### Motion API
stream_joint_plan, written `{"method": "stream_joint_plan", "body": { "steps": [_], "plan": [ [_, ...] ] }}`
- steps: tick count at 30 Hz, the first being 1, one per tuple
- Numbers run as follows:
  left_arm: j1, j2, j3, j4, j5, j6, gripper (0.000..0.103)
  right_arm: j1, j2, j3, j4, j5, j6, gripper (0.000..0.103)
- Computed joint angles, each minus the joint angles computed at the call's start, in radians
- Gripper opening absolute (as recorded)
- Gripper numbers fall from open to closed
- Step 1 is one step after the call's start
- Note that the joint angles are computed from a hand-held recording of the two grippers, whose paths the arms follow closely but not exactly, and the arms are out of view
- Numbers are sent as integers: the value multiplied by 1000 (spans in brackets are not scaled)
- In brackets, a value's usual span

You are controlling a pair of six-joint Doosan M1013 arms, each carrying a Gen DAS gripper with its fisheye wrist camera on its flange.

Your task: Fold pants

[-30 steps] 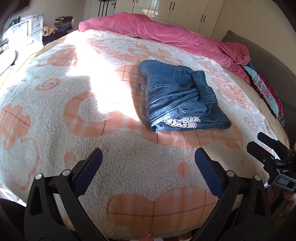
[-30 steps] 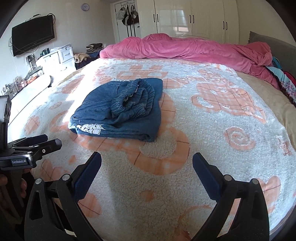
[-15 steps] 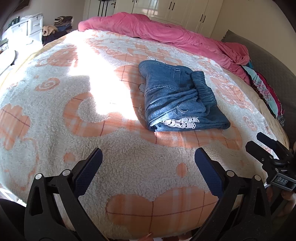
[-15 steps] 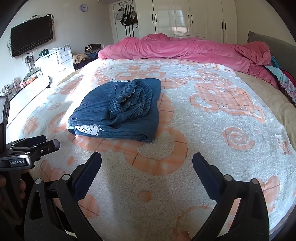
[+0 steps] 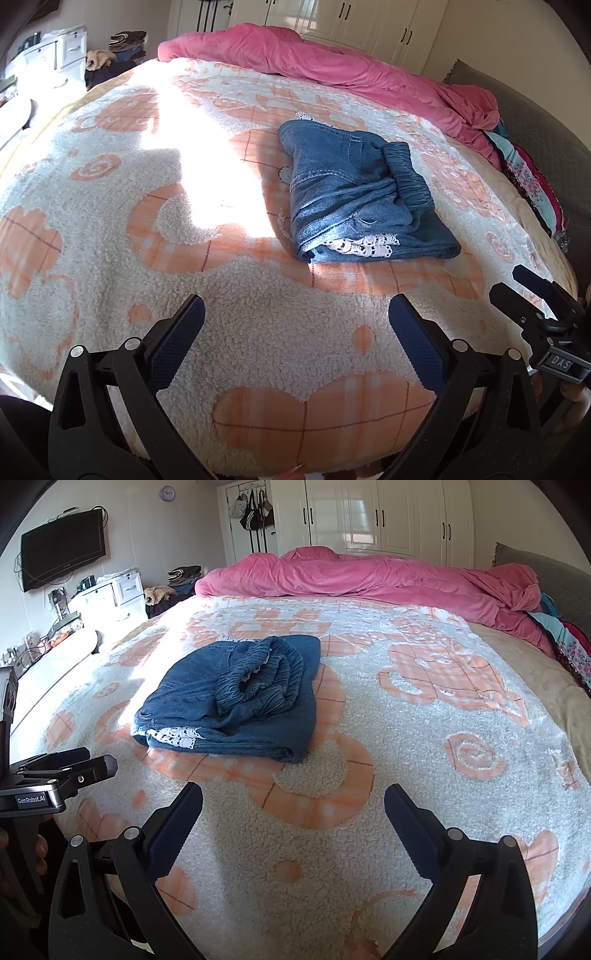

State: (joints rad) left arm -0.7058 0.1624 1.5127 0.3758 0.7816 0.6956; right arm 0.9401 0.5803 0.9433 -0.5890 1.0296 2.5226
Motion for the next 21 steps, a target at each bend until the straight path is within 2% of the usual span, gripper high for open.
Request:
{"method": "stream_joint_plan", "body": {
  "steps": [21],
  "plan": [
    [0, 3, -7, 2, 16, -4, 94, 0, 1, -1, -3, 7, -1, 98]
  ]
}}
